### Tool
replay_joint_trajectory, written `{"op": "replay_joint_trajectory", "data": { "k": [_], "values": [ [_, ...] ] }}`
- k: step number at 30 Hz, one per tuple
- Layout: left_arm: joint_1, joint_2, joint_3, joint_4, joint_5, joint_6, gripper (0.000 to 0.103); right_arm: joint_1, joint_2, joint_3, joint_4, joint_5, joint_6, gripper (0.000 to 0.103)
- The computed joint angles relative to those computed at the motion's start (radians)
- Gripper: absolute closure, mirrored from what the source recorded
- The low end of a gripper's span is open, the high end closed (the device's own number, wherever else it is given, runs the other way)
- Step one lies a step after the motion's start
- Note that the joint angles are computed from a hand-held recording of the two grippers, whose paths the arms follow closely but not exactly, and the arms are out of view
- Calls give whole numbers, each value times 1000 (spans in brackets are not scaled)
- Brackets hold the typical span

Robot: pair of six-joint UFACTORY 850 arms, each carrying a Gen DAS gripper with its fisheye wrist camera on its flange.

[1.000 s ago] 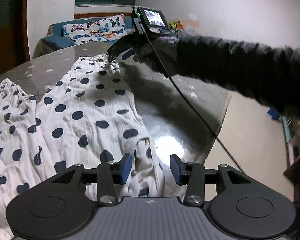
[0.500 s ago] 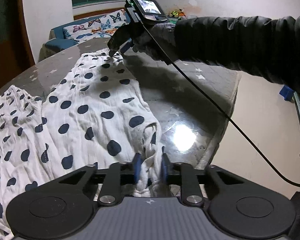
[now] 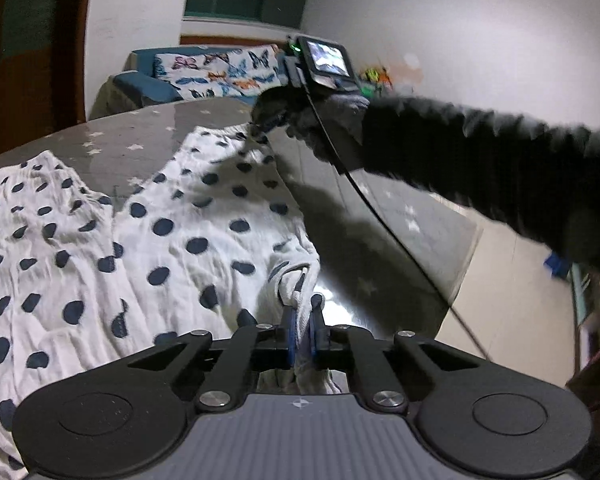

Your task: Fold clothes

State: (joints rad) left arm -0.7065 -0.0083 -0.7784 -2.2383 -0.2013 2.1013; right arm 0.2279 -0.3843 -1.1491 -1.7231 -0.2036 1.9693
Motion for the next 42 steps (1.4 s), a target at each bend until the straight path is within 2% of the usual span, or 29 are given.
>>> {"op": "replay_joint_trajectory", "data": {
  "k": [8, 15, 21, 27, 35, 38, 40, 42],
  "values": [
    [96, 102, 77, -25, -82, -98, 96, 54, -6, -128, 311, -22, -316, 97],
    [183, 208, 164, -77, -132, -137, 96, 144, -94, -314, 514, -65, -533, 98],
    [266, 263, 224, -63, -171, -238, 96, 239, -245, -551, 715, -147, -760, 98],
    [358, 312, 276, 12, -208, -375, 97, 322, -422, -807, 852, -231, -963, 98],
    [412, 361, 328, 40, -210, -478, 97, 399, -682, -1175, 1097, -322, -1239, 97],
    [424, 366, 340, 38, -197, -496, 97, 402, -713, -1208, 1241, -289, -1347, 96],
    [435, 369, 346, 62, -193, -530, 97, 397, -703, -1186, 1341, -255, -1426, 94],
    [445, 367, 349, 85, -206, -548, 96, 395, -681, -1154, 1367, -247, -1455, 90]
  ]
}}
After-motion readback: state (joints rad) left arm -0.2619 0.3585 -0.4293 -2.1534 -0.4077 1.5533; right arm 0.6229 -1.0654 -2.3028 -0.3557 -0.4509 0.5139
